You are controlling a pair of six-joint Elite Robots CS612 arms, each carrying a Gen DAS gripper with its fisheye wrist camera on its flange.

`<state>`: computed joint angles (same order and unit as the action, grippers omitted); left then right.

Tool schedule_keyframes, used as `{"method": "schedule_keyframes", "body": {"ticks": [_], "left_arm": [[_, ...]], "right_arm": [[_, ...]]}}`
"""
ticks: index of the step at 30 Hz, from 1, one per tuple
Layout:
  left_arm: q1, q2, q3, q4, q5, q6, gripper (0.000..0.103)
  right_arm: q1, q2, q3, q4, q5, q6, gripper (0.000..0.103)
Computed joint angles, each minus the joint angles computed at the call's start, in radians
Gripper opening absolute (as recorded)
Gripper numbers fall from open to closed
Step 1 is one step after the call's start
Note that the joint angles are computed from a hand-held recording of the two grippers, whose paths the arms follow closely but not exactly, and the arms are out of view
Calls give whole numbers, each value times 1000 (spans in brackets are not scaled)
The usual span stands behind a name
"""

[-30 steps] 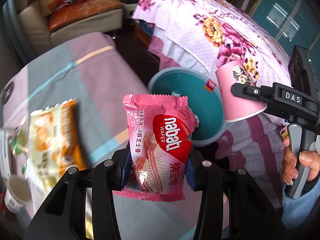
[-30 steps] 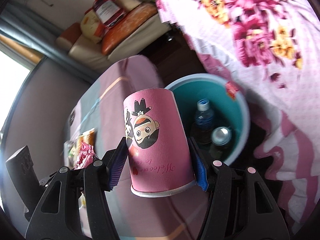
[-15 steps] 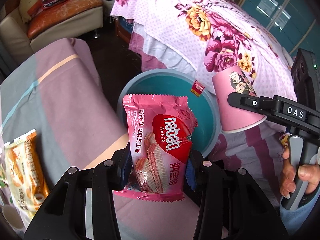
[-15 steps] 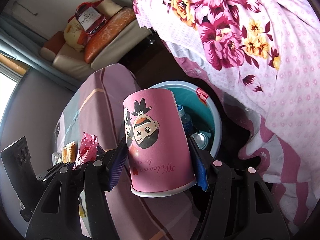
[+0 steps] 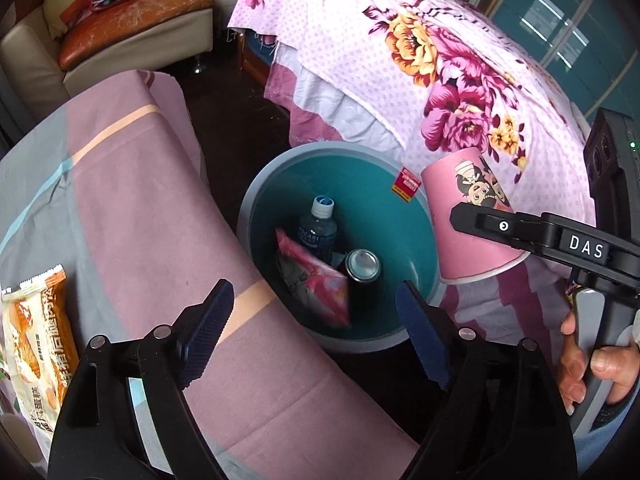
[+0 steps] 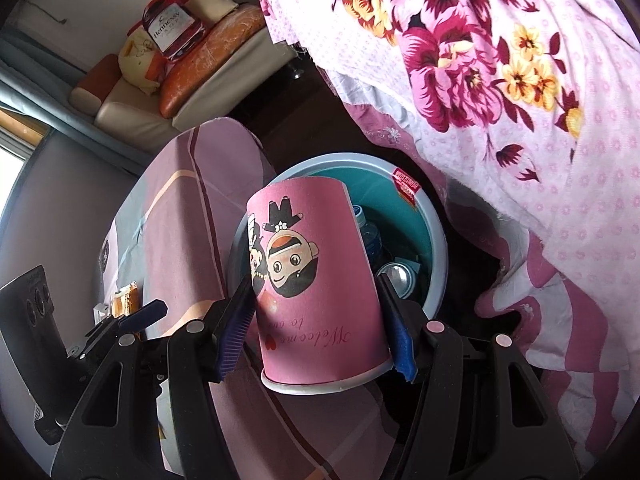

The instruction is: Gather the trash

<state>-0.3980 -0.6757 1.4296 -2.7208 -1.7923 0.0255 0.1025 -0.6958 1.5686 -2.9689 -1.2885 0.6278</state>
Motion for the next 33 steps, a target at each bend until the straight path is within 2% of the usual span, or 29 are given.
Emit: {"method": "schedule_keyframes", "body": {"ticks": [8,11,14,23,33], "left_arm": [[11,-12,24,-5,-22,-16,84],[15,-19,38,-21,-25,-21,92],[18,-27,53,-43,-26,-26,93],[30,-48,85,-62,-32,-30,94],[61,-91,162,-115,-19,-44,94]], "right_arm": [[5,6,-16,22,1,-13,58],[8,5,-20,34,-2,-18,58],[12,5,-26,54,-7,-28,59],[29,-2,-42,114,-17,-54,73],[60,-12,-57,150,-14,-74,74]]}}
